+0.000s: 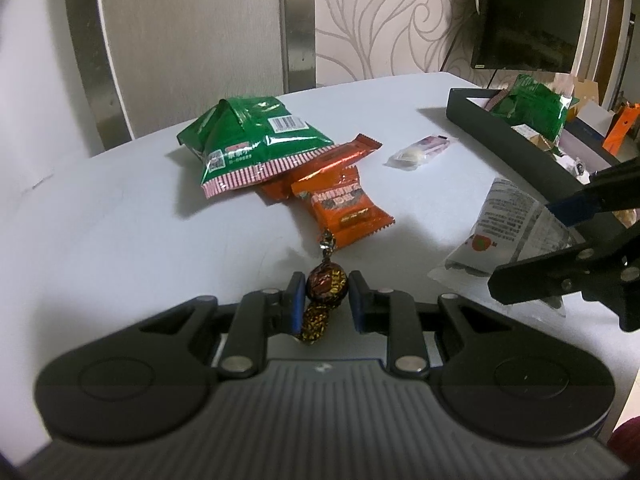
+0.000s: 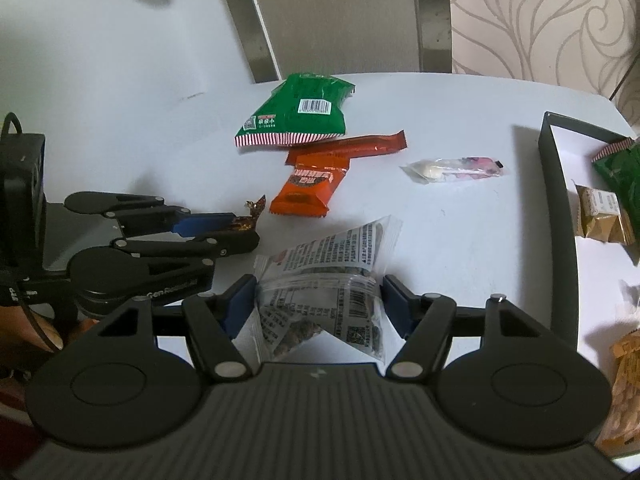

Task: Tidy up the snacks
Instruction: 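Lift the clear snack bag with the right gripper while the left lifts the chocolate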

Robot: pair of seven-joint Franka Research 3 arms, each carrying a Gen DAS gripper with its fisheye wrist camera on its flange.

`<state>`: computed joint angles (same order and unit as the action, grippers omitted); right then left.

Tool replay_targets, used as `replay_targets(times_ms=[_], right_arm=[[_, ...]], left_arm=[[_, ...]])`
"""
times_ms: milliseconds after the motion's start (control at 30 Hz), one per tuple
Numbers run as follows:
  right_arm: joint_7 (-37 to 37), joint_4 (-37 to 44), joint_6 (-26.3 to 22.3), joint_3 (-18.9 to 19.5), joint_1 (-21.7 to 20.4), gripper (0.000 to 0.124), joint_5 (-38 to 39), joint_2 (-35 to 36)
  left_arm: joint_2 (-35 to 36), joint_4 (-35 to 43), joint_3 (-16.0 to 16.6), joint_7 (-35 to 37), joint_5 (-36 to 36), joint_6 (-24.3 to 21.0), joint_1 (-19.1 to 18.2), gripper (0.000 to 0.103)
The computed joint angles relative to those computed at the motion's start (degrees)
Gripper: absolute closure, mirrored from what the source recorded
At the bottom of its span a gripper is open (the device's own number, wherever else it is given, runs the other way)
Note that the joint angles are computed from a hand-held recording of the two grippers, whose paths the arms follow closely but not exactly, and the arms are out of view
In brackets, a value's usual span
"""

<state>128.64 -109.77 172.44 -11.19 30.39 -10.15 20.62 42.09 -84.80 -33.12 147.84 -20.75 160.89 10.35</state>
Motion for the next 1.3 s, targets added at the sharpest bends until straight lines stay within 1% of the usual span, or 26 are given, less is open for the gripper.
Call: replay_targets(times_ms=[267,533,700,767,833,933,1067,1200,1300], right_arm=[[-0.3,-2.6,2.6,0.6,-0.6,0.051,2.3,-1.6],[-0.6,-5.4,5.8,-0.7,0.7,0.051,4.2,-3.2],[-3.0,-6.3,7.7,-0.2,0.3,0.051,7.0,-3.5],[-3.7,-6.8,8.3,-0.8,0.9,0.051,8.0,-3.8],[-4.9,-7.2,8.7,-0.3,0.5,0.051,9.4,-4.1],[-5.6,-7.9,9.1,-1.3,1.5,0.051,10.7,-4.6],[-5.4,-9.4,9.8,-4.1,4.0,0.051,11.2,-5.7],[-3.2,-11.1,10.0,-9.5,8.7,0.051,9.6,-7.0],[-0.3,-12.8,10.4,-14.4,12.7,0.051,7.2,-8.1]], left_arm=[[0.0,0.6,0.9,-1.5,0.9,-0.1,-1.1,0.077],[-0.2,1.2,1.3,-2.7,1.6,-0.3,-1.7,0.077],[-0.2,1.6,1.9,-3.9,2.4,0.1,-2.5,0.077],[-0.3,1.5,1.9,-4.1,2.7,0.1,-2.7,0.077],[-0.3,1.6,1.9,-4.5,3.0,0.0,-2.9,0.077],[-0.4,1.6,1.6,-4.5,3.2,0.1,-2.9,0.077],[-0.3,1.8,0.9,-4.0,3.1,0.0,-3.0,0.077],[0.0,2.2,0.2,-3.7,2.7,-0.3,-3.4,0.077],[0.1,2.4,-0.6,-3.0,2.1,-0.7,-3.6,0.077]])
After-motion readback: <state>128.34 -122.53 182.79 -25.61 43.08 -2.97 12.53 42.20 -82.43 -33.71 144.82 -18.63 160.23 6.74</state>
